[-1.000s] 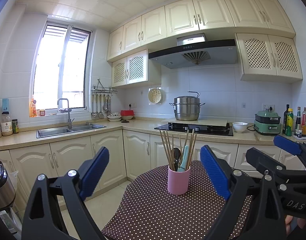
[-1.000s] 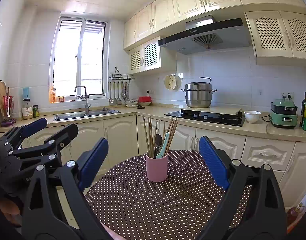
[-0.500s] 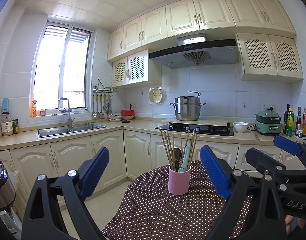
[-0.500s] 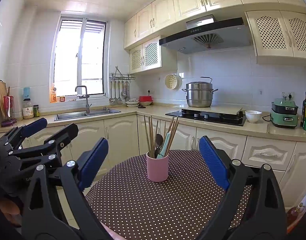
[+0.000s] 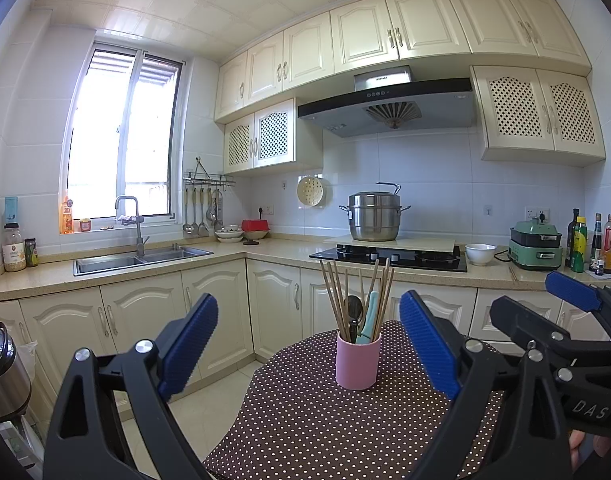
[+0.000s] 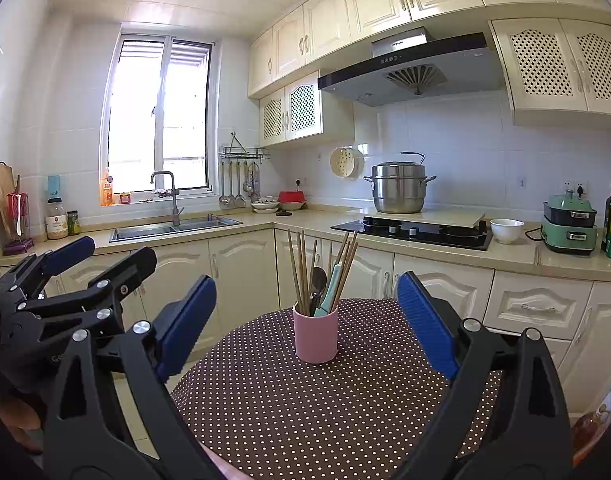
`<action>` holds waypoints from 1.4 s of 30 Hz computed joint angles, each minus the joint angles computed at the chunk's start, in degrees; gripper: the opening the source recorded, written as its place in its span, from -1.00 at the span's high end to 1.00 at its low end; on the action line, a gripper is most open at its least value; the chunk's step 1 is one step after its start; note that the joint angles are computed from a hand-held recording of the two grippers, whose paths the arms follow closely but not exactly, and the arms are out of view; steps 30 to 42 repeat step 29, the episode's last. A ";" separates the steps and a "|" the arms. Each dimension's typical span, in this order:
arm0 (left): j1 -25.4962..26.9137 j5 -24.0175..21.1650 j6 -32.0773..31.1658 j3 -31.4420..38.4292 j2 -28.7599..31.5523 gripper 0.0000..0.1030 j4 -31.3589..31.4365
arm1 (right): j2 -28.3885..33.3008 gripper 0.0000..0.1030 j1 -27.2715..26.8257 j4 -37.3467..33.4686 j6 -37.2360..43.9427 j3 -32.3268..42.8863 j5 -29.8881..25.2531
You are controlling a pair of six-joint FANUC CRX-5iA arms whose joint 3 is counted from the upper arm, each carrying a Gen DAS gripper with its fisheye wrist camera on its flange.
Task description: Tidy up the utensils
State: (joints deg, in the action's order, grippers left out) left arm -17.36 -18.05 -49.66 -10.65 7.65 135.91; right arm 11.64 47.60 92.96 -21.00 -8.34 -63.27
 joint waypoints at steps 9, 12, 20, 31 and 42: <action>0.04 0.27 -0.38 0.97 0.88 -0.76 0.21 | 0.11 -0.76 -0.34 0.29 0.01 0.18 0.36; -0.05 0.71 -0.34 1.49 1.41 -0.76 0.06 | 0.35 -0.76 -0.72 0.06 0.59 0.53 0.82; 0.65 1.69 3.84 3.47 3.93 -0.76 -5.02 | 1.56 -0.76 -1.82 -1.76 1.83 2.04 2.28; 5.86 0.20 26.80 7.41 9.67 -0.76 -30.87 | 3.03 -0.76 -4.86 -6.14 4.61 3.76 7.08; 5.86 0.20 26.80 7.41 9.67 -0.76 -30.87 | 3.03 -0.76 -4.86 -6.14 4.61 3.76 7.08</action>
